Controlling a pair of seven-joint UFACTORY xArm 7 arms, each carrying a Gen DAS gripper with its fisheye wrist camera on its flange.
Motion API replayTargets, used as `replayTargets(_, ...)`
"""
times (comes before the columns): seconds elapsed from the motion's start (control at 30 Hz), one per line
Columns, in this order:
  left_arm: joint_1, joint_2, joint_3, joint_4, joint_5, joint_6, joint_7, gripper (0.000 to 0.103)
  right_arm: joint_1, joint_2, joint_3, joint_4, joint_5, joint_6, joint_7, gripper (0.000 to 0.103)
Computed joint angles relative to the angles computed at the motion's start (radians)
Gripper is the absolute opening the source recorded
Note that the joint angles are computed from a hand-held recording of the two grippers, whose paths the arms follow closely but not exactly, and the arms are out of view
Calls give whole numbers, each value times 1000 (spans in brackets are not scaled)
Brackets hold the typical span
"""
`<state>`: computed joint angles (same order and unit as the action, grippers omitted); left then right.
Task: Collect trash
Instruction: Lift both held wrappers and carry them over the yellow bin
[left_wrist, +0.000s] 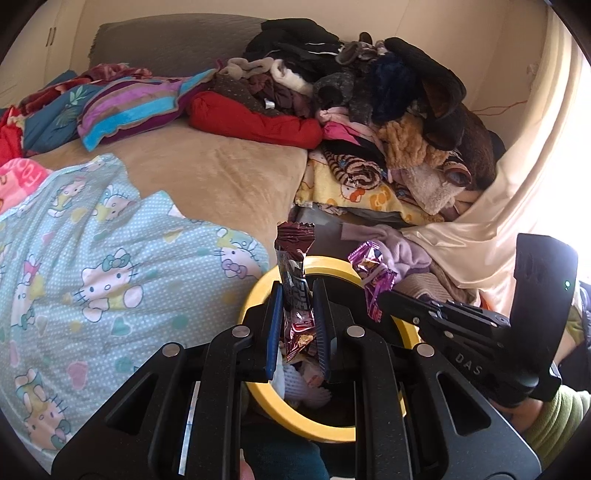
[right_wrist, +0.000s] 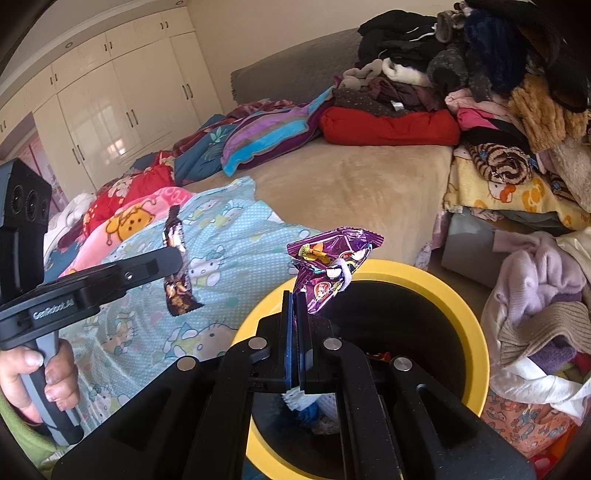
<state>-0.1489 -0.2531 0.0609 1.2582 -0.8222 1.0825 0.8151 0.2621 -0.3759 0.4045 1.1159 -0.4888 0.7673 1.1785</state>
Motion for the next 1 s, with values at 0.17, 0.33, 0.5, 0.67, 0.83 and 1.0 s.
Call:
replayTargets(0.17, -12, -19, -7, -17, 6, 1, 12, 11, -8, -45, -11, -43, 14, 3, 9, 2)
replayTargets(0.33, -26, -33, -13, -33, 16, 1, 17, 11, -26, -87, -16, -85, 38, 0, 10, 2)
replayTargets(0.5, -43, -41, -21, -48, 26, -1, 21, 11, -41, -124, -23, -125, 69, -8, -2, 2)
replayTargets(0.67, -59, -49, -30, -66, 38, -6, 25, 11, -57, -140, -19, -142, 88, -8, -13, 2)
replayTargets(0.83, -74, -55, -37, -84, 52, -11, 28, 11, -65, -159, -23, -168, 114, -13, -14, 2)
replayTargets(1.0, -84, -49, -43, -90, 67, -10, 23, 11, -66, -172, -32, -194, 141, -28, -27, 3)
